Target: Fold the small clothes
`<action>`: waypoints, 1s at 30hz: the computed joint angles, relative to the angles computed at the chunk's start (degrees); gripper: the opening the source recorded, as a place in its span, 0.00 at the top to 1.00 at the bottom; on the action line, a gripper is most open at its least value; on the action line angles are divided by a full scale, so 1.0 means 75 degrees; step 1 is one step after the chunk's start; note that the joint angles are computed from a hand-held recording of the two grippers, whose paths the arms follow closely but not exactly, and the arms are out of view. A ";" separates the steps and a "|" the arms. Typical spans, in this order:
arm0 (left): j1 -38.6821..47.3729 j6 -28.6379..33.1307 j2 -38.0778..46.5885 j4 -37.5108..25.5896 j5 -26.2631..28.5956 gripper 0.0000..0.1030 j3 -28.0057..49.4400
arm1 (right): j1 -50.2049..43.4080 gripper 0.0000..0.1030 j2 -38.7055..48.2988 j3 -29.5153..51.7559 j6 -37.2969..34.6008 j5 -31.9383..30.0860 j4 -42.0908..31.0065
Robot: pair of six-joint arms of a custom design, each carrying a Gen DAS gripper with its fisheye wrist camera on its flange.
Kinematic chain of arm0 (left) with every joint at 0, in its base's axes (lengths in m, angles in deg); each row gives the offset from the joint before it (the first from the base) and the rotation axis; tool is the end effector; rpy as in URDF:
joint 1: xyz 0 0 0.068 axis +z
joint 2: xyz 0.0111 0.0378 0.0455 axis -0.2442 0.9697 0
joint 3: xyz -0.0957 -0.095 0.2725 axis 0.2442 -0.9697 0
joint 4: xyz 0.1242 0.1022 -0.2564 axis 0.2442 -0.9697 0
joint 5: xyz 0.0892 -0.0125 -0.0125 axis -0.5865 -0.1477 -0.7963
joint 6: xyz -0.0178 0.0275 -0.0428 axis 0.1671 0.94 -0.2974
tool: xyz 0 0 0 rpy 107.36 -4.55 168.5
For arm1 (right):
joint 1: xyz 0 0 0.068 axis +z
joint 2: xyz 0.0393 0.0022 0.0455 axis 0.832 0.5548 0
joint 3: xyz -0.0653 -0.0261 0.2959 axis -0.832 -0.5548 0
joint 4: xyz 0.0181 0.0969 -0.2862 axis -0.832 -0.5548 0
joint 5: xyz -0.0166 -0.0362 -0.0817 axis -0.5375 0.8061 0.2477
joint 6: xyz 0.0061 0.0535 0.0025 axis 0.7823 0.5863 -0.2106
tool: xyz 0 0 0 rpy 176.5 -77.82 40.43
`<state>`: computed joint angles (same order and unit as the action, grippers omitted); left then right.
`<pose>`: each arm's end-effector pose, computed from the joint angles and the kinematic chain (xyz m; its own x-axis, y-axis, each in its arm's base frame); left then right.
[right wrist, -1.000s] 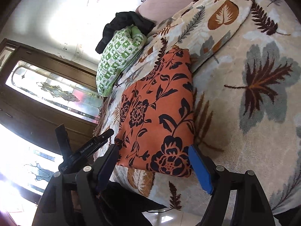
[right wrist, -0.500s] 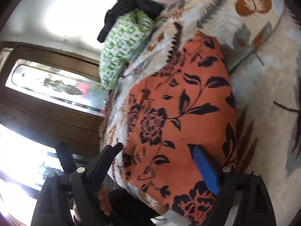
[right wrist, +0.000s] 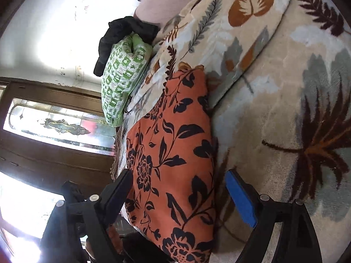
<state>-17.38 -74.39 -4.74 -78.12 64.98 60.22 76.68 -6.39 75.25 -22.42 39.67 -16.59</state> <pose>0.2451 -0.0166 0.3144 -0.7730 -0.1826 -0.6076 -0.0714 0.9767 -0.2026 0.2967 0.1335 0.2298 -0.9325 0.3194 -0.1686 0.0271 0.5274 0.8492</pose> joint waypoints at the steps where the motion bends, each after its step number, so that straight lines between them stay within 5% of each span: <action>1: -0.0253 0.0061 -0.0032 0.0111 -0.0143 0.23 0.0018 | 0.0040 0.14 0.0180 0.0017 0.0129 -0.0033 0.0176; 5: -0.1024 0.0230 0.1116 0.0168 -0.1343 0.22 0.0022 | 0.0339 0.22 0.0922 0.0454 0.0131 -0.0116 0.0111; 7: -0.0596 0.0090 0.1609 0.0337 -0.0765 0.19 -0.0269 | 0.0590 0.59 0.1149 0.0997 -0.0379 0.0285 -0.0872; 9: -0.0227 -0.0011 0.1329 0.0613 -0.0392 0.14 -0.0592 | 0.1100 0.62 0.0902 0.1600 -0.1253 0.1547 -0.2072; 12: -0.0088 0.0121 0.1357 0.0743 -0.0184 0.13 -0.0680 | 0.2076 0.63 0.1142 0.2531 -0.2543 0.3569 -0.3530; 16: 0.0039 0.0253 0.1227 0.0912 -0.0058 0.13 -0.0838 | 0.1029 0.44 0.0838 0.1611 -0.1195 0.1824 -0.2085; 19: 0.0014 0.0190 0.1228 0.0932 -0.0037 0.13 -0.0843 | 0.0614 0.19 0.0674 0.1475 -0.0771 0.1656 -0.1276; 20: -0.0008 0.0175 0.1242 0.0920 -0.0050 0.13 -0.0808 | 0.0492 0.18 0.0960 0.1657 -0.0697 0.1372 -0.1182; 22: 0.0027 0.0184 0.1243 0.0935 0.0000 0.13 -0.0816 | 0.0403 0.22 0.1869 0.2313 -0.0655 0.0902 -0.1342; 23: 0.0051 0.0196 0.1207 0.0943 0.0025 0.13 -0.0841 | 0.0471 0.34 0.2306 0.2791 -0.0924 0.0926 -0.1795; 24: 0.0081 0.0215 0.1193 0.0960 0.0051 0.13 -0.0861 | 0.0664 0.62 0.2509 0.3282 -0.1301 0.1394 -0.2484; 28: 0.0062 0.0206 0.1196 0.1016 0.0046 0.11 -0.0882 | 0.1578 0.64 0.2290 0.3924 -0.2517 0.3634 -0.3466; 30: -0.0021 0.0266 0.1079 0.1083 -0.0088 0.11 -0.0937 | 0.1514 0.50 0.2420 0.3940 -0.2255 0.3641 -0.3687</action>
<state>-17.53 -72.39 3.36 -70.00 64.32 53.20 88.03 11.76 104.80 -39.34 66.98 -44.25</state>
